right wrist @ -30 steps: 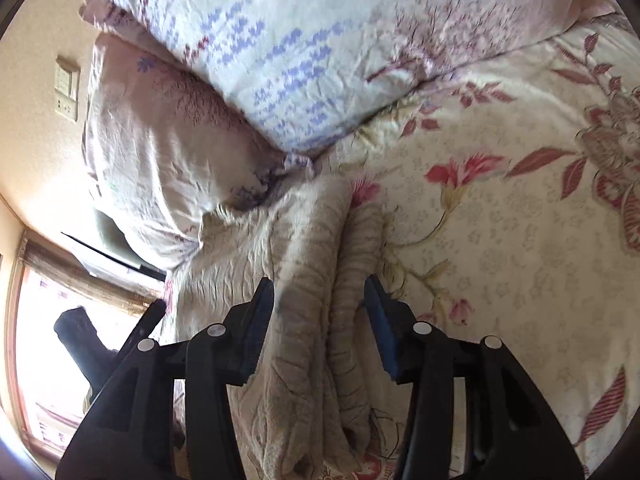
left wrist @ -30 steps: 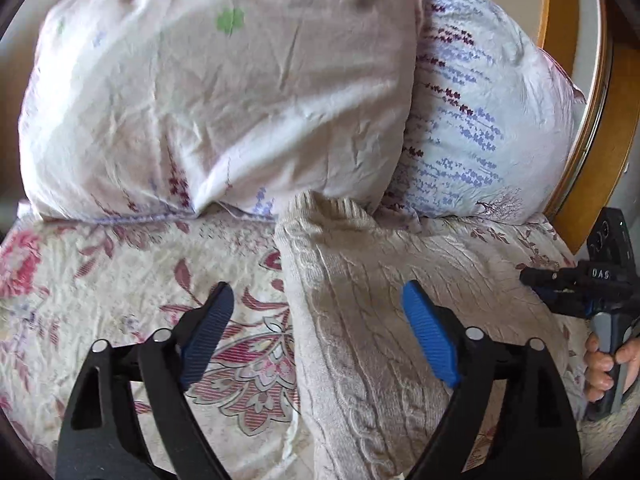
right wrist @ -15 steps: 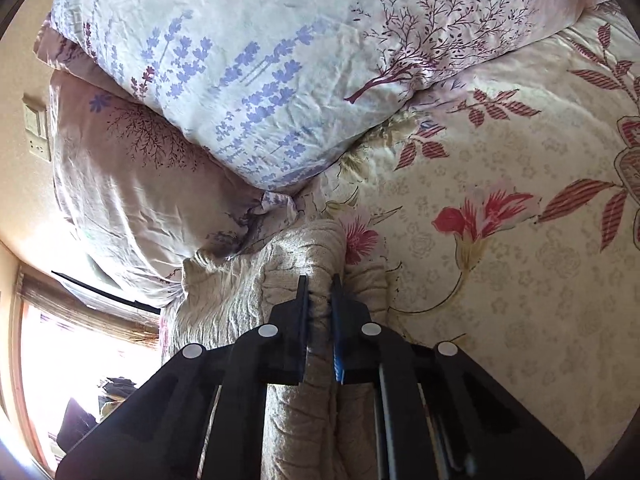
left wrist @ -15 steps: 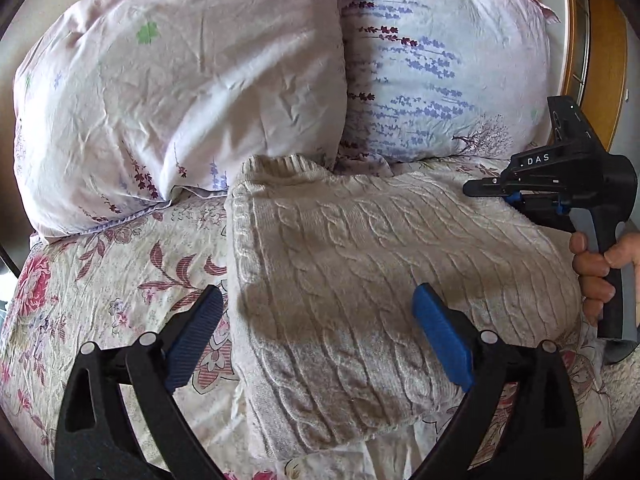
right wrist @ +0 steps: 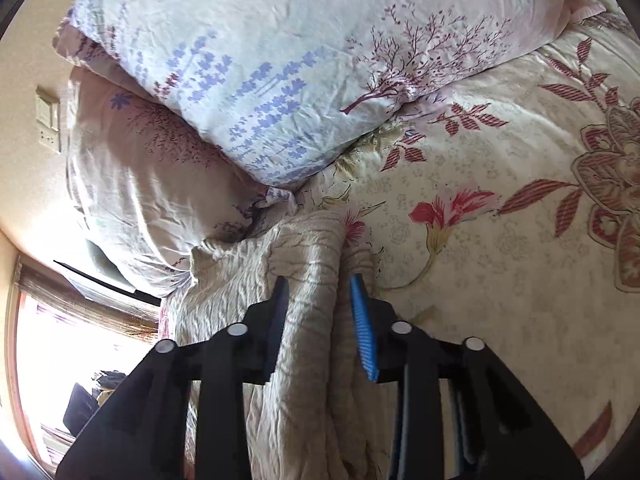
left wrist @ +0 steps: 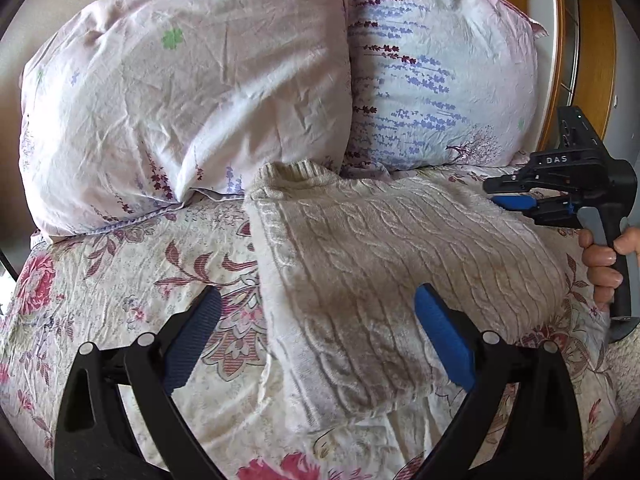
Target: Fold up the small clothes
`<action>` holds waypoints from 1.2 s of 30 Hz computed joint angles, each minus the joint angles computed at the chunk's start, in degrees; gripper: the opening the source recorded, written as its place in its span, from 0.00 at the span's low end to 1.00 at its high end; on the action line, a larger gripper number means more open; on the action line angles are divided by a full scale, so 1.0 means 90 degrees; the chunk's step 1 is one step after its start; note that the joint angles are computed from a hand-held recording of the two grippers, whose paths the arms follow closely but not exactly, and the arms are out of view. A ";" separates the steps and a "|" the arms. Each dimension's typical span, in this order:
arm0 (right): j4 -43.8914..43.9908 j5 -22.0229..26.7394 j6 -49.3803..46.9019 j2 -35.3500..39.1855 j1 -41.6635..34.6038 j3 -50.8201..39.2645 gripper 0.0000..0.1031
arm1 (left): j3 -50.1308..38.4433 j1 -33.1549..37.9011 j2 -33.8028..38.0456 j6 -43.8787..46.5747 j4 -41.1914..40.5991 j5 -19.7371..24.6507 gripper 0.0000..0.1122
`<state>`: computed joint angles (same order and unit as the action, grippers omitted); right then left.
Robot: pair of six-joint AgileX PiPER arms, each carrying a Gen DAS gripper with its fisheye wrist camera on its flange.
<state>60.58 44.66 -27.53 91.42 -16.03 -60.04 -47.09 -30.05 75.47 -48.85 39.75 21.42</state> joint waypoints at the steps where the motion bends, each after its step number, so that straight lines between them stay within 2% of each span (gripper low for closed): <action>1: 0.0039 0.0070 -0.0105 -0.0174 -0.0089 0.0155 0.36 | 0.0181 0.0124 -0.0201 0.0237 -0.0173 -0.0134 0.88; 6: 0.0496 0.0629 -0.0550 -0.0285 -0.0313 0.0556 0.36 | 0.0764 0.0704 -0.0844 0.2104 -0.1737 -0.0454 0.88; 7: 0.0536 0.0634 -0.0584 -0.0232 -0.0223 0.0553 0.31 | 0.0842 0.0730 -0.0921 0.2320 -0.1896 -0.0439 0.89; 8: 0.0419 0.0514 -0.0512 -0.0206 -0.0053 0.0516 0.09 | 0.0918 0.0782 -0.0970 0.2629 -0.2144 -0.0472 0.89; 10: -0.0147 -0.0056 0.0081 -0.0305 0.0263 0.0491 0.09 | 0.1061 0.0807 -0.1078 0.2899 -0.2322 -0.0477 0.89; 12: -0.0207 -0.0383 0.0371 -0.0277 0.0315 0.0516 0.09 | 0.1227 0.0777 -0.1202 0.2878 -0.2243 -0.0474 0.89; 14: -0.0087 -0.0354 0.0292 -0.0259 0.0230 0.0541 0.09 | 0.1290 0.0752 -0.1262 0.2901 -0.2228 -0.0410 0.89; 16: 0.0286 -0.0053 -0.0138 -0.0399 0.0047 0.0726 0.10 | 0.1358 0.0742 -0.1312 0.2958 -0.2252 -0.0407 0.89; 18: 0.0342 0.0113 -0.0343 -0.0764 -0.0078 0.0975 0.17 | 0.1395 0.0709 -0.1318 0.3075 -0.2323 -0.0411 0.89; 20: 0.0544 0.0267 -0.0692 -0.1217 -0.0228 0.1400 0.47 | 0.1395 0.0517 -0.1265 0.2532 -0.1755 -0.0324 0.89; 23: 0.0705 0.0407 -0.1055 -0.1792 -0.0409 0.1973 0.49 | 0.1297 0.0183 -0.1037 0.1536 -0.0752 -0.0072 0.89; 26: 0.0738 0.0405 -0.1184 -0.1973 -0.0290 0.2257 0.49 | 0.1147 -0.0041 -0.0766 0.0406 0.0238 0.0261 0.89; 27: 0.0686 0.0336 -0.1163 -0.2000 -0.0173 0.2302 0.48 | 0.1074 -0.0070 -0.0647 0.0195 0.0400 0.0387 0.89; 29: 0.0544 0.0067 -0.1096 -0.2083 0.0146 0.2345 0.36 | 0.0918 -0.0068 -0.0422 0.0041 0.0447 0.0628 0.89; 30: 0.0425 -0.0022 -0.1036 -0.2145 0.0266 0.2350 0.33 | 0.0867 -0.0061 -0.0333 -0.0025 0.0475 0.0710 0.88; 32: 0.0044 -0.0374 -0.0713 -0.2254 0.0601 0.2355 0.19 | 0.0773 -0.0022 -0.0181 -0.0159 0.0505 0.0862 0.88; 34: -0.0556 -0.0776 -0.0109 -0.2364 0.0929 0.2375 0.13 | 0.0693 0.0297 -0.0104 0.0242 -0.0065 0.0740 0.88; 36: -0.0782 -0.0911 0.0324 -0.2367 0.1005 0.2462 0.12 | 0.0627 0.0748 -0.0038 0.1060 -0.1121 0.0547 0.88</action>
<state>53.54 36.46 -24.62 70.11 -6.98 -37.88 -41.45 -23.31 75.13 -39.31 29.66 26.34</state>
